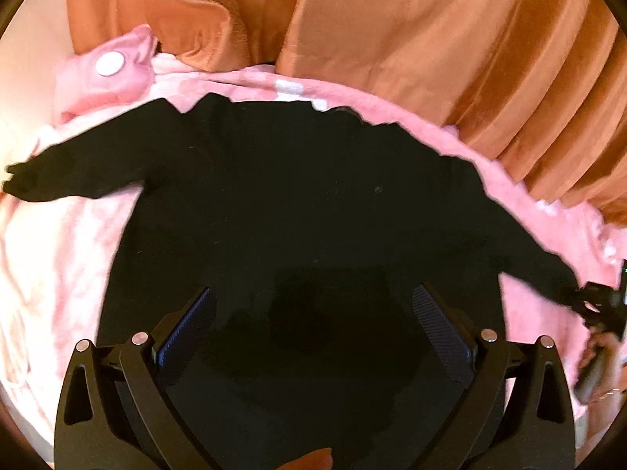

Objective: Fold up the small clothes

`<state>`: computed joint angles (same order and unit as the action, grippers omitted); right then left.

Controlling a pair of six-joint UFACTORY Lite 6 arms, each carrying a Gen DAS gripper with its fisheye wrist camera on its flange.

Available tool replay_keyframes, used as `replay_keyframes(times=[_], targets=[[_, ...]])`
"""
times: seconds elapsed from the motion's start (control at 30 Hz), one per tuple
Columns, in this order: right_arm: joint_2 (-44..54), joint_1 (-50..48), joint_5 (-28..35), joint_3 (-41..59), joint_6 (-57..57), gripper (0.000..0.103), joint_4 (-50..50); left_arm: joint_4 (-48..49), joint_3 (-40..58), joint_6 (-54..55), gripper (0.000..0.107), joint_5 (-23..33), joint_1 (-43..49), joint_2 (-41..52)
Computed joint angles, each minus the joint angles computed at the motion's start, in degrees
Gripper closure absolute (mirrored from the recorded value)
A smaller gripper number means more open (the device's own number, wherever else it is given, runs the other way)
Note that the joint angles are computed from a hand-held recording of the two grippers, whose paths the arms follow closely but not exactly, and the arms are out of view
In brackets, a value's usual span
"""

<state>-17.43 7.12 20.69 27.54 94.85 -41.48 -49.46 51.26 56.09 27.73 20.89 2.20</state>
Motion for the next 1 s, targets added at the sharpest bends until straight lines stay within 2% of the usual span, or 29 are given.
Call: replay_keyframes(times=[0.13,0.17,0.27,0.33,0.4,0.43,0.5,0.6,0.67,0.77,0.8,0.9,0.93,1.0], targets=[[4.01,16.13,6.60,11.75,17.20,0.099,-18.32,-6.42,2.88,4.33,0.009,2.11,1.38,2.07],[6.46,21.24,4.71,16.95,21.39,0.099,-24.31,-8.00,3.42,5.42,0.009,2.57,1.80,2.32],[17.46,32.07,-7.17,33.13,29.85,0.099,-40.90,-12.06,6.31,8.77,0.009,4.77,3.07,4.40],[24.22,37.34,-5.97,41.92,26.27,0.087,-45.39,-13.99,9.11,11.03,0.009,7.11,4.16,7.22],[26.41,42.76,4.22,45.58,21.22,0.039,-42.37,-14.47,11.61,11.71,0.009,8.18,4.87,10.15],[25.37,43.86,8.30,44.30,22.03,0.036,-43.11,-14.05,14.42,11.05,0.009,9.41,5.56,13.28],[23.37,43.34,13.05,40.78,18.50,0.035,-39.45,-13.60,17.16,9.57,0.009,9.97,6.59,16.36],[24.97,39.89,18.14,38.39,9.31,0.035,-26.96,-12.12,23.59,5.04,0.009,11.95,7.66,23.30],[26.10,34.61,13.71,36.29,3.49,0.035,-17.86,-8.87,28.21,-0.42,0.009,13.06,7.55,28.45],[27.59,26.57,-0.16,31.29,-7.76,0.035,-2.64,-8.56,31.85,-4.49,0.009,12.67,6.94,33.23],[27.80,25.22,-2.40,30.07,-9.09,0.035,-0.70,-9.96,32.74,-3.44,0.009,11.90,6.39,34.31],[30.44,22.76,-6.83,30.23,-11.82,0.035,2.01,-15.51,36.31,0.55,0.009,6.72,2.56,36.68],[30.81,22.68,-7.68,30.29,-10.37,0.035,0.81,-14.92,40.09,-1.36,0.009,6.52,1.12,39.69],[31.43,23.99,-8.46,30.49,-5.15,0.035,-3.83,-8.66,51.54,-10.95,0.012,9.60,-1.08,48.53]])
